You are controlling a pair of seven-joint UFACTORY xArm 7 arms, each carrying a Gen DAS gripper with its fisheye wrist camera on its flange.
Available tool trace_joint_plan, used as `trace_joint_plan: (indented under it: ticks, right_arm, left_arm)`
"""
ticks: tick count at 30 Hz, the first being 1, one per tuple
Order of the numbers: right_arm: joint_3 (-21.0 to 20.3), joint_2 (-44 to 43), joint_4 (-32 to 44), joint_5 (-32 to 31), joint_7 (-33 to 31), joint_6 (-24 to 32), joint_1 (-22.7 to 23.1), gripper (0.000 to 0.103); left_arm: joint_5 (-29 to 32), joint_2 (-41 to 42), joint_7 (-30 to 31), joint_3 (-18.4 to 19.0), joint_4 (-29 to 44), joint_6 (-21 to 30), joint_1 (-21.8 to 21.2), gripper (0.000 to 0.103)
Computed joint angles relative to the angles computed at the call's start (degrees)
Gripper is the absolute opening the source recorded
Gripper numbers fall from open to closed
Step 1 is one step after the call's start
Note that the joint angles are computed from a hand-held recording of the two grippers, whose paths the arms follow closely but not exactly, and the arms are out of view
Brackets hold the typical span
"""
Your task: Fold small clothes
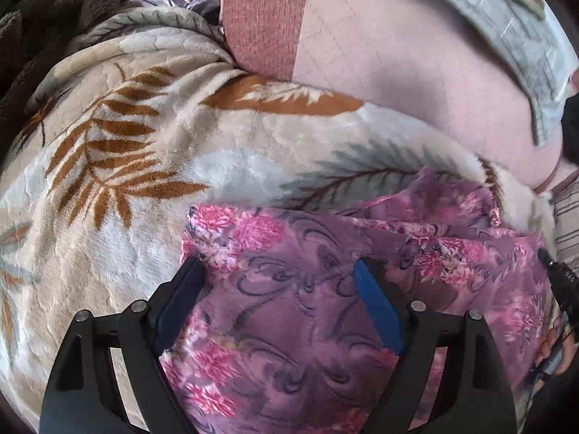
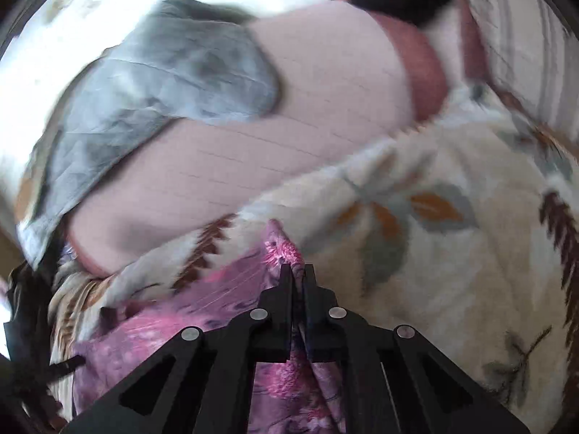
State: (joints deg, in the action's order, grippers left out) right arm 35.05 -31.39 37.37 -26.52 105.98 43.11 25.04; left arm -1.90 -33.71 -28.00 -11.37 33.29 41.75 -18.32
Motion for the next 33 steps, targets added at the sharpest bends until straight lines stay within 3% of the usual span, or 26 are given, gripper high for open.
trace_joint_plan:
  ticks: [2,4,5,7,9,11,13,15,18,21,22,26,28,30,32,33]
  right_arm:
    - [-0.54,3.88,2.84,-0.18,-3.02,4.00,1.45,0.005]
    - [5.98,5.37,8.86,-2.49,-3.13,13.71,-2.10,0.013]
    - [7.72,4.96,10.20,-5.63,-1.06,15.64,-1.99,0.013]
    - [6.08,3.96,9.35,-12.15,4.26,12.32,2.25,0.012]
    - [6.80,4.08,8.13,-12.41,5.57,5.84,2.09,0.012]
    - [3.47,9.63,7.98,-8.43,2.55,1.05,5.49,0.012]
    - [5.56,12.13,10.00,-9.48,2.38,5.75,5.85,0.011]
    - [5.98,13.25,13.83,-8.73,1.99,12.03,8.02,0.013]
    - [6.61,10.52,13.25,-12.09,6.21,9.48,10.76,0.014]
    - [8.69,13.12,13.98,-12.47,8.44,10.70,12.64,0.034]
    - [8.24,15.55,14.03,-11.10,8.08,10.61,13.63,0.036]
    - [9.79,22.89,21.90,-12.86,10.16,21.12,15.86,0.029]
    - [10.05,23.77,24.21,-16.19,11.83,22.18,17.57,0.033]
    - [11.31,26.95,27.15,-19.01,12.79,26.03,19.51,0.036]
    - [10.47,28.70,26.79,-14.71,11.44,23.43,19.47,0.043]
    - [7.79,30.94,26.77,-12.02,11.33,21.96,21.40,0.043]
  left_arm:
    - [0.13,-0.72,1.51,0.53,1.08,1.90,-0.48,0.086]
    - [-2.37,-4.04,3.93,2.54,0.17,1.74,-1.99,0.086]
    - [-3.75,-6.48,4.77,3.30,-0.66,1.57,-2.66,0.086]
    - [-6.45,-10.97,6.36,4.34,-2.89,1.15,-4.19,0.086]
    - [-8.11,-13.53,6.61,3.89,-5.05,1.80,-4.95,0.086]
    - [-7.84,-11.81,6.08,2.29,-5.86,4.67,-4.66,0.086]
    - [-4.34,-12.87,5.66,-0.66,-6.13,5.98,-3.52,0.086]
    - [-5.12,-15.55,7.18,0.88,-5.41,8.89,-5.15,0.085]
    - [-8.44,-24.07,8.34,3.23,-7.37,11.97,-6.77,0.085]
    - [-9.37,-31.11,7.62,2.31,-10.98,16.52,-6.80,0.085]
    - [-9.57,-32.15,7.05,2.26,-12.05,19.65,-6.59,0.085]
    - [-10.58,-37.68,6.64,3.43,-14.16,23.74,-5.80,0.085]
    - [-13.06,-42.36,6.84,6.61,-14.83,25.03,-5.44,0.085]
    - [-14.24,-46.03,6.87,7.49,-15.63,27.04,-4.24,0.085]
    - [-13.47,-46.46,7.08,6.40,-16.19,31.30,-3.16,0.085]
    - [-13.55,-46.85,8.23,6.57,-17.04,32.19,-3.37,0.083]
